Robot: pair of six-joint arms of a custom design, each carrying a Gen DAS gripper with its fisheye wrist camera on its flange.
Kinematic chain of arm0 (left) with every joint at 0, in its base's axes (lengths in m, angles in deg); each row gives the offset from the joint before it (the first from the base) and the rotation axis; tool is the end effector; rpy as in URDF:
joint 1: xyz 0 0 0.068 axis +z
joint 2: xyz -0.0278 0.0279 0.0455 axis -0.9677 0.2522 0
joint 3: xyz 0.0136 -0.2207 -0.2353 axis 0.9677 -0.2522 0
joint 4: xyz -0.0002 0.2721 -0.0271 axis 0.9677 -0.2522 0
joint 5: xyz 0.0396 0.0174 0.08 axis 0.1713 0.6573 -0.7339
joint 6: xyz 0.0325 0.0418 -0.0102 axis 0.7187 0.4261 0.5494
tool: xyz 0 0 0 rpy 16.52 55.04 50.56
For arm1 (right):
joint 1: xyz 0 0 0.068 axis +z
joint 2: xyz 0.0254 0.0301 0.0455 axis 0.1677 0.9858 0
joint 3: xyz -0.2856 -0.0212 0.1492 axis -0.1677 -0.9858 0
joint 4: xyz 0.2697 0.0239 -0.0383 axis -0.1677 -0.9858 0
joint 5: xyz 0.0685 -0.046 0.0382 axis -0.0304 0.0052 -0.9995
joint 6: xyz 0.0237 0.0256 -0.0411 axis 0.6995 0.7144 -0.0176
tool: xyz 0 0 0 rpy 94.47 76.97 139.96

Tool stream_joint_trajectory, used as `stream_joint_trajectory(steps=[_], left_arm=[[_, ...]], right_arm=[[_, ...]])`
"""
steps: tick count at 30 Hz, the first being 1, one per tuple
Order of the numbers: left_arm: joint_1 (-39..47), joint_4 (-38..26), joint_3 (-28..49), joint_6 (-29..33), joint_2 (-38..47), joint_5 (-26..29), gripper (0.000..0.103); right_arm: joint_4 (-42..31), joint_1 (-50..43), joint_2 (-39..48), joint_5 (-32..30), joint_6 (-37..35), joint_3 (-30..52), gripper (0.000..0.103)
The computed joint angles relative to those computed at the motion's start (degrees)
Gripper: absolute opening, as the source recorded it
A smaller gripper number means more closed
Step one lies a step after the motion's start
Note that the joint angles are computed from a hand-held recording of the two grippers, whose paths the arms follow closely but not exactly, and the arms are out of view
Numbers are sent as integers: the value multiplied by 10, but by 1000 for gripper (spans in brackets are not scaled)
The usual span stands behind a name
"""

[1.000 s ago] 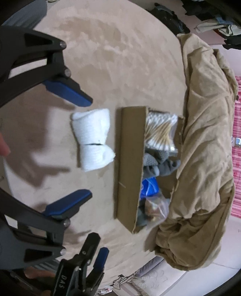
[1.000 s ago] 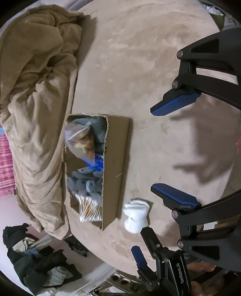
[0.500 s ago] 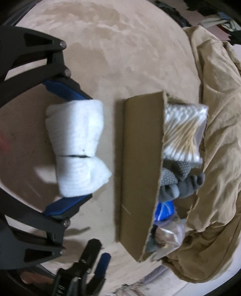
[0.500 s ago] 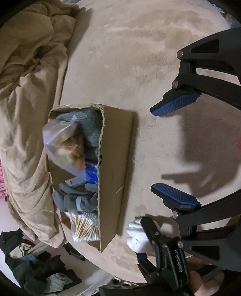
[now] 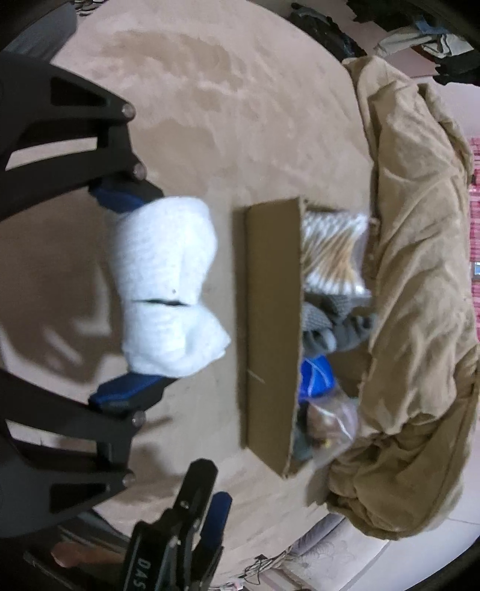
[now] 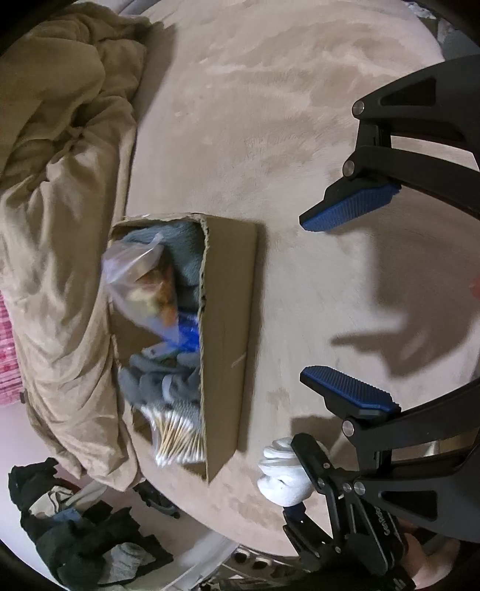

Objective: Organize objects
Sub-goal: 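Grasp the white rolled socks with the left gripper and lift them, then lower the white socks into the box with the left gripper and release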

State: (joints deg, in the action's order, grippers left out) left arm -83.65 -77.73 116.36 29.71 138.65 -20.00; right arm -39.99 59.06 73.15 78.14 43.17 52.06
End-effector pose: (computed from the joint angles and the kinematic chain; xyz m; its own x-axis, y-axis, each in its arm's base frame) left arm 0.3095 -0.0548 0.2130 -0.7514 0.3176 -0.5783 0.4578 0.8822 -0.1104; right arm 0.2457 0.2655 0.1978 -0.8112 0.2090 -0.5462 0.1352 0.9757 0.1725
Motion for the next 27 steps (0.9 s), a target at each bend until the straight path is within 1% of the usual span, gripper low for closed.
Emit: stream_joint_trajectory(steps=[4,8,15,18,19,21,27], left_arm=[[17,-54,-1,5,-76,12,72],[38,-111,12,17,-134,32,72],[61,-195,63,26,-182,65,72],[57,-197,82,17,-188,67,72],[48,-201,95,11,-179,60,72],[44,-205,114,-4,-168,65,72],[12,-177,166,-39,-128,34,72]], right_arm=[[-56,33,-16,23,23,29,78],[-102,67,-40,47,43,51,78],[-192,106,-61,85,58,112,78],[-220,113,-71,105,60,131,78],[-227,113,-75,112,60,138,78],[-238,107,-77,121,53,151,78],[-246,69,-86,133,14,182,78]])
